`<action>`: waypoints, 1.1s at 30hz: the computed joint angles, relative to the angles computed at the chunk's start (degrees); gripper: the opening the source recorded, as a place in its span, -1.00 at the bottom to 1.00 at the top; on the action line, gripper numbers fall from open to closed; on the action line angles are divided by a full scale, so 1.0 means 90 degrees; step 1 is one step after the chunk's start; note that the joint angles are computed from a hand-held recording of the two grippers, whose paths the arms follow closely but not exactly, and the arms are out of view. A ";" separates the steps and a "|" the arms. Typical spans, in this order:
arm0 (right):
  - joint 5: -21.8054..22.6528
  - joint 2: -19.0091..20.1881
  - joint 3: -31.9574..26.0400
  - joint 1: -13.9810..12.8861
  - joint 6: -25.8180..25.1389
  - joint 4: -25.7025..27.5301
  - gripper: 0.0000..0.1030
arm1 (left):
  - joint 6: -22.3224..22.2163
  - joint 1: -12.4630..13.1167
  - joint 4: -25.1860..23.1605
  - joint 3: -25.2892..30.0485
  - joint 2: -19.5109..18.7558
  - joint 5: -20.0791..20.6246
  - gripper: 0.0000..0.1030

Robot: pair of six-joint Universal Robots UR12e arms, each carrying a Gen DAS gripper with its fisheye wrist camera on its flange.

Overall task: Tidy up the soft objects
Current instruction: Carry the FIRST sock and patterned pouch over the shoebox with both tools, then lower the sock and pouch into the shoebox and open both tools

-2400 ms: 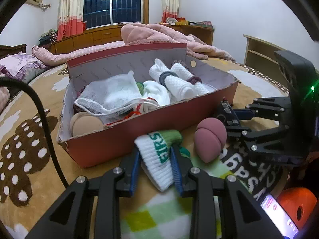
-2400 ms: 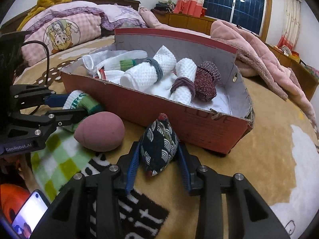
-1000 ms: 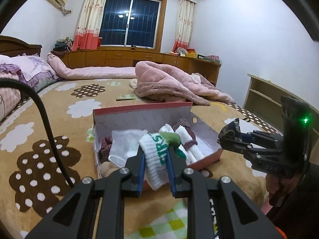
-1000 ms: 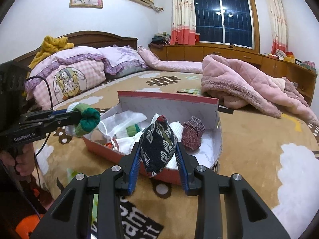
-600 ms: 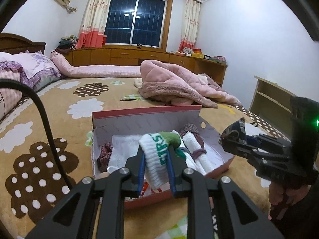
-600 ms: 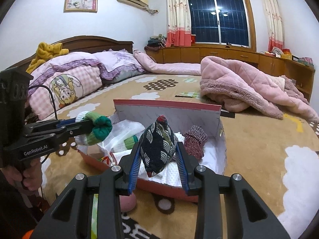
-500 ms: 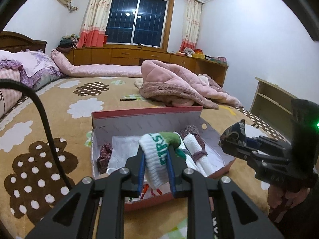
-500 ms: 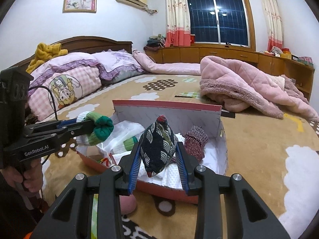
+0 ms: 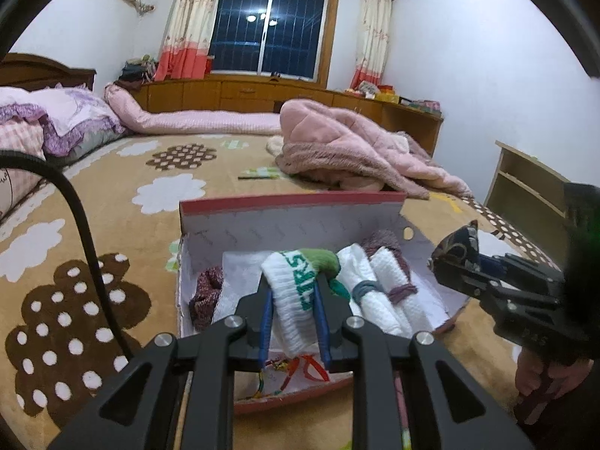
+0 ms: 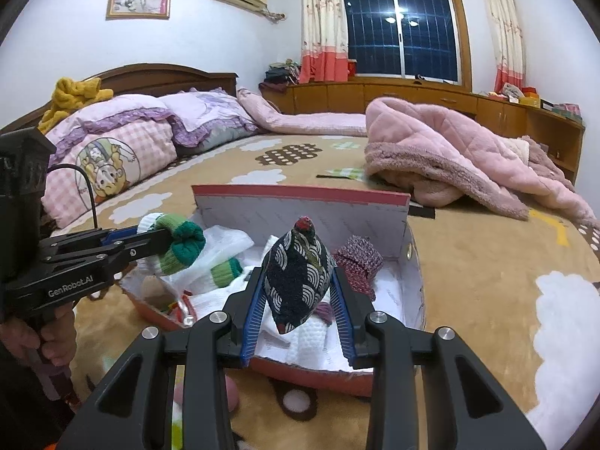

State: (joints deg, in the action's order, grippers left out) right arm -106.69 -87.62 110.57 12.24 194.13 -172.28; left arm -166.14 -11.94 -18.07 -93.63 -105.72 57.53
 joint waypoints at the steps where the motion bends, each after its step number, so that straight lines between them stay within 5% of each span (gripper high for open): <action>1: -0.0008 0.0017 -0.0017 -0.0005 0.0024 0.0044 -0.32 | 0.0012 -0.0020 -0.0066 0.0039 -0.0034 0.0073 -0.61; 7: -0.0167 0.0209 -0.0199 -0.0047 0.0188 0.0467 -0.32 | 0.0334 -0.0213 -0.0622 0.0286 -0.0238 0.0698 -0.60; 11: 0.0113 0.0305 -0.0310 -0.0172 0.0567 0.0881 -0.32 | 0.0243 -0.0215 -0.1035 0.0493 -0.0400 0.0667 -0.57; 14: 0.0450 0.0322 -0.0337 -0.0233 0.0607 0.0904 -0.32 | 0.0245 -0.0231 -0.1036 0.0521 -0.0484 0.0675 -0.56; 21: 0.0387 0.0431 -0.0549 -0.0192 0.0359 0.1735 -0.31 | 0.0552 -0.0274 -0.1174 0.0509 -0.0495 0.0679 -0.55; 33: 0.0318 0.0454 -0.0539 -0.0163 0.0440 0.1775 -0.30 | 0.0675 -0.0354 -0.1107 0.0498 -0.0495 0.0964 -0.29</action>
State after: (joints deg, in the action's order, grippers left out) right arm -103.82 -83.53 105.72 10.78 198.08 -156.30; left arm -160.07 -15.13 -28.03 -89.15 -110.17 66.21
